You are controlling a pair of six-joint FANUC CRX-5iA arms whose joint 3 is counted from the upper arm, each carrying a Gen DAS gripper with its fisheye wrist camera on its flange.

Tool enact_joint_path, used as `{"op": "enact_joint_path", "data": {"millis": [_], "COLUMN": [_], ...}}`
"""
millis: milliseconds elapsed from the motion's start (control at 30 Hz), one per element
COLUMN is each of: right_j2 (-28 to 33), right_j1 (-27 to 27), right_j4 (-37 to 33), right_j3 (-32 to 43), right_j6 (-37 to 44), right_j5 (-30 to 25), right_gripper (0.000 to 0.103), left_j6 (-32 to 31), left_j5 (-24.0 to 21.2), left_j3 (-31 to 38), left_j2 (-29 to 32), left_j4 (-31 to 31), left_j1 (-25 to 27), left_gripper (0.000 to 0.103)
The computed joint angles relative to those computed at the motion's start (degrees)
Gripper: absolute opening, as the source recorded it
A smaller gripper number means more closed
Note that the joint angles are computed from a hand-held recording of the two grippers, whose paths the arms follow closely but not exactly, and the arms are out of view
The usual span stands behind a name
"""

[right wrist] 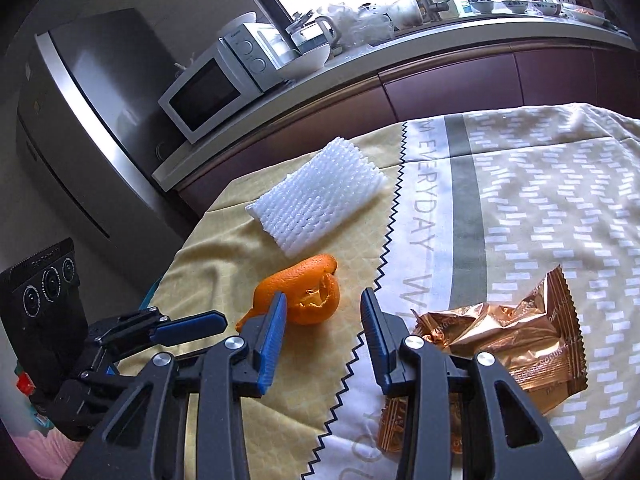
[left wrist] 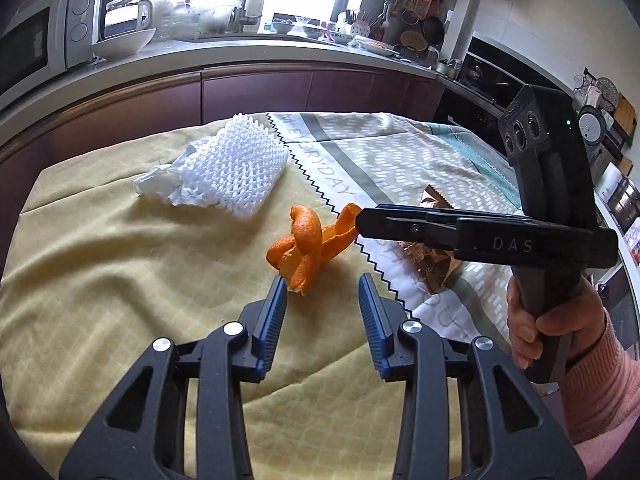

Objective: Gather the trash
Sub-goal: 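Grasp an orange peel piece with the left tool while the right tool grasps another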

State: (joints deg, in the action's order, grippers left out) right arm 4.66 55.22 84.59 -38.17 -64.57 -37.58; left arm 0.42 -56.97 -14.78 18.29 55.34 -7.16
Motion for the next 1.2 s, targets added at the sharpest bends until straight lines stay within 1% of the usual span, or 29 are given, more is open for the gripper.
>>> {"op": "enact_joint_path", "data": {"millis": [167, 233, 300, 400, 467, 667, 800, 833, 967, 1200], "right_j2": [-0.14, -0.20, -0.14, -0.02, 0.04, 0.09, 0.10, 0.07, 0.04, 0.10], "right_j1": [-1.91, -2.33, -2.77, -3.30, -3.61, -3.76, -3.91, -3.88, -3.93, -2.98], "right_j4": [3.62, 4.79, 5.61, 6.47, 7.11, 7.01, 7.28, 7.41, 8.15, 7.45], "right_j3": [-0.84, -1.11, -1.24, -1.26, -1.27, -1.14, -1.24, -1.32, -1.51, -1.03], "right_j6": [-3.02, -4.14, -4.82, -5.28, -5.71, -5.40, -5.61, -5.91, -6.59, -5.59], "right_j5": [1.95, 2.39, 2.87, 3.59, 4.00, 4.53, 4.85, 4.74, 4.71, 3.21], "right_gripper": [0.037, 0.037, 0.036, 0.036, 0.036, 0.029, 0.021, 0.017, 0.014, 0.011], "left_j6": [3.33, 4.50, 5.29, 6.64, 6.77, 6.59, 6.13, 5.83, 5.05, 3.74], "left_j5": [1.63, 1.68, 1.93, 1.72, 1.86, 1.69, 1.57, 1.71, 1.03, 0.16], "left_j3": [1.82, 2.66, 3.07, 4.00, 4.11, 3.81, 3.18, 2.80, 2.13, 0.43], "left_j2": [1.26, 1.79, 2.18, 2.84, 3.04, 2.82, 2.40, 2.11, 1.47, -0.14], "left_j4": [-2.34, -3.27, -3.53, -4.47, -4.51, -4.04, -3.40, -3.03, -1.71, 0.71], "left_j1": [-1.14, -1.30, -1.49, -1.53, -1.58, -1.40, -1.21, -1.15, -0.60, 1.28], "left_gripper": [0.035, 0.030, 0.026, 0.015, 0.015, 0.012, 0.010, 0.010, 0.009, 0.007]}}
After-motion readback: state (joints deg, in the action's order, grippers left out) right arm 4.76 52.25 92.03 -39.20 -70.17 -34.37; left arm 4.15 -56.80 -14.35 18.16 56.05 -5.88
